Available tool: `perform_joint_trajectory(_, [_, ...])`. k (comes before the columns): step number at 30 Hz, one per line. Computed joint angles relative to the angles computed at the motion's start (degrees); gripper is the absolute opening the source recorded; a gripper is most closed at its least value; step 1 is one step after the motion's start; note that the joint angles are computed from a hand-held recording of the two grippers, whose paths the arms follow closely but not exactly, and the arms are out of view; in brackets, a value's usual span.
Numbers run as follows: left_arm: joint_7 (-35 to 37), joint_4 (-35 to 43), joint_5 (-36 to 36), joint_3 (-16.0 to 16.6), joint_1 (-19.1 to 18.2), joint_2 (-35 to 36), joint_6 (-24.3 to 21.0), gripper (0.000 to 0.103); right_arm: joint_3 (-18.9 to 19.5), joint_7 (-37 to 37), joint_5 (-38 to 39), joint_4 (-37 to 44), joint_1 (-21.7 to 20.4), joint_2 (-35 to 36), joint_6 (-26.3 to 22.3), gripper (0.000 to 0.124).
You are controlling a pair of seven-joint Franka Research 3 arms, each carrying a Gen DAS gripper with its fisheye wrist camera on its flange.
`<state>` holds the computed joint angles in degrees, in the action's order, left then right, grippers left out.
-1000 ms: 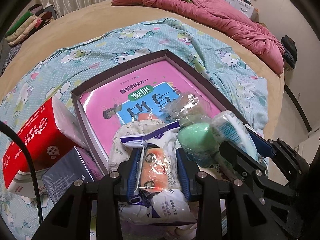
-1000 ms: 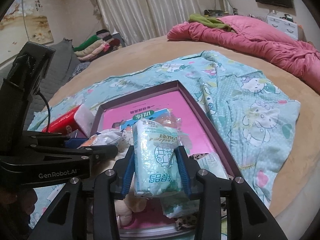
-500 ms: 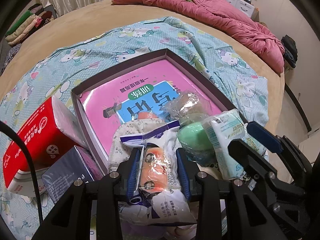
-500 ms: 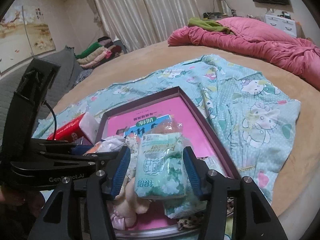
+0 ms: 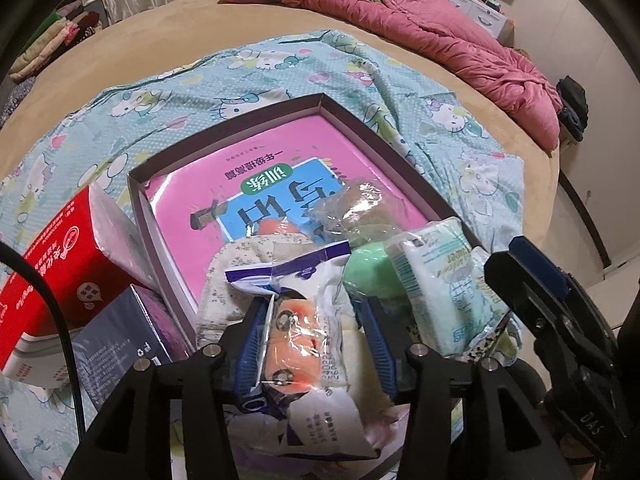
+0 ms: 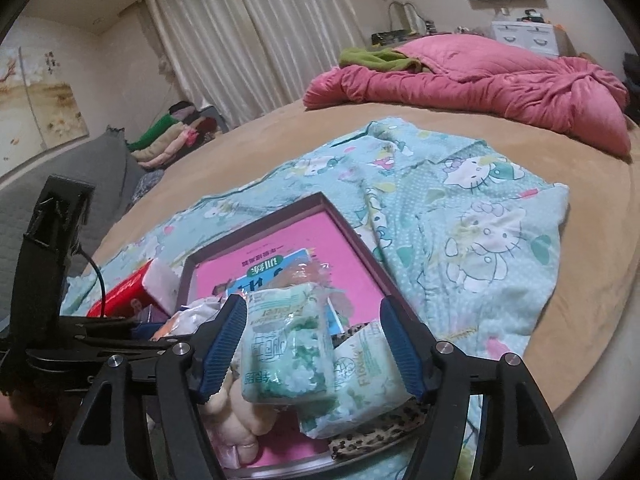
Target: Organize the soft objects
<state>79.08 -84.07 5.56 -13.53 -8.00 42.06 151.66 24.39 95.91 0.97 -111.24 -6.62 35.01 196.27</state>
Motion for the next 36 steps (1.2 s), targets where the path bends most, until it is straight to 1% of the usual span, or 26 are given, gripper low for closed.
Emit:
perform_joint_trajectory(2, [0.1, -0.9, -0.3, -0.3, 0.3, -0.5, 1.0, 0.05, -0.2, 0.1, 0.1, -0.1, 0.1, -0.2, 0.1, 0.072])
perform_joint_trajectory(5, [0.8, -1.8, -0.6, -0.9, 0.7, -1.1, 1.6, 0.056, -0.3, 0.2, 0.0, -0.3, 0.2, -0.3, 0.4, 0.072])
perform_joint_trajectory(7, [1.0, -2.5, -0.9, -1.1, 1.0, -1.6, 2.1, 0.058, -0.5, 0.4, 0.0, -0.5, 0.4, -0.5, 0.3, 0.073])
perform_joint_trajectory(10, [0.1, -3.7, -0.6, -0.5, 0.7, -2.6, 2.9, 0.061, -0.1, 0.6, -0.3, -0.9, 0.0, -0.7, 0.3, 0.074])
perform_joint_trajectory(13, [-0.6, -5.4, -0.2, -0.2, 0.7, -4.2, 4.2, 0.064, -0.7, 0.8, -0.1, -1.4, 0.6, -1.3, 0.4, 0.076])
perform_joint_trajectory(16, [-1.7, -7.2, 0.4, 0.3, 0.5, -5.8, 5.6, 0.068, -3.1, 0.6, 1.3, -1.8, 3.2, -2.3, 0.4, 0.077])
perform_joint_trajectory(18, [-2.6, -8.1, 0.7, 0.5, 0.6, -6.7, 6.1, 0.076, -4.0, 0.4, 1.9, -2.1, 4.2, -2.8, 0.4, 0.077])
perform_joint_trajectory(21, [-3.4, -9.4, 1.0, 0.6, 0.7, -7.8, 6.4, 0.079, -5.9, 0.1, 3.4, -2.6, 6.2, -3.9, 0.1, 0.078])
perform_joint_trajectory(25, [-5.3, -12.5, 2.3, 1.6, 0.5, -10.1, 8.6, 0.081, -10.8, -1.2, 6.8, -3.5, 11.5, -6.0, 0.9, 0.079])
perform_joint_trajectory(29, [-8.2, -16.2, 4.1, 2.9, 0.1, -12.8, 11.1, 0.086, -13.2, -1.9, 9.5, -4.4, 14.3, -7.9, 1.2, 0.079])
perform_joint_trajectory(33, [-11.7, -19.7, 6.2, 4.4, -0.2, -15.5, 13.2, 0.086, -12.7, -1.8, 10.3, -5.3, 14.4, -10.5, 0.1, 0.08])
perform_joint_trajectory(34, [-12.4, -20.4, 6.6, 4.6, -0.2, -16.1, 13.6, 0.086, -11.3, -1.4, 9.8, -5.6, 13.2, -11.1, -0.2, 0.08])
perform_joint_trajectory(35, [-13.3, -21.2, 7.1, 4.9, -0.3, -16.7, 14.1, 0.086, -8.8, -0.6, 8.5, -5.9, 10.8, -11.5, -0.3, 0.08])
perform_joint_trajectory(36, [-14.3, -21.9, 7.7, 5.4, -0.4, -17.3, 14.5, 0.086, -8.0, -0.2, 8.1, -6.2, 10.1, -12.0, -0.5, 0.08])
